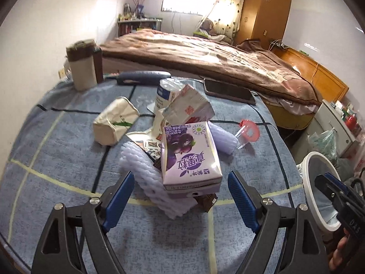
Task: Collect trash
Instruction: 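Return both tools to the table and open them over the trash, then grasp the clear plastic cup with the right tool while the left tool grasps the purple juice carton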
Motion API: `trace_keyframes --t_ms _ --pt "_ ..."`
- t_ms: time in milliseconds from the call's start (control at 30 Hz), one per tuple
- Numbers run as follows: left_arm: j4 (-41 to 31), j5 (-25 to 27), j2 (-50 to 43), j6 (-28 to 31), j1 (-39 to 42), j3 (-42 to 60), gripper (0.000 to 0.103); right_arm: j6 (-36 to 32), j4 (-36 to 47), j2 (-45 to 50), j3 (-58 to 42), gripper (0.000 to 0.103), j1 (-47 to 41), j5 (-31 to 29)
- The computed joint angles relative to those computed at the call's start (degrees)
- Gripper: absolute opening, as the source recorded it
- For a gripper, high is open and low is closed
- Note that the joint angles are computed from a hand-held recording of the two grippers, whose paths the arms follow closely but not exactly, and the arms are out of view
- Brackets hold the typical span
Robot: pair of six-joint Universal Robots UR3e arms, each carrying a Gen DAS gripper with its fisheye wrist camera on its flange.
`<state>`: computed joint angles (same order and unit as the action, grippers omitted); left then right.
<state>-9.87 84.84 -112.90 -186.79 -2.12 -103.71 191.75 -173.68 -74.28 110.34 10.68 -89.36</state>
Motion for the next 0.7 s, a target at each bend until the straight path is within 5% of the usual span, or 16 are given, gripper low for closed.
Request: trace_keyframes --t_ms 300,467,700 --pt "-1.74 -1.63 -4.66 -0.22 1.10 5.49 0.085 0.95 3.87 6.43 -8.77 0.049 2.52 -0.48" --pt "-1.96 -2.68 -5.11 0.79 2.09 6.13 0.059 1.47 6.28 9.91 -13.63 0.049 3.65 -1.14" --pt "0.06 -5.72 -3.15 1.57 5.41 2.10 0.059 3.41 10.06 14.09 -20.22 0.049 4.37 -0.79"
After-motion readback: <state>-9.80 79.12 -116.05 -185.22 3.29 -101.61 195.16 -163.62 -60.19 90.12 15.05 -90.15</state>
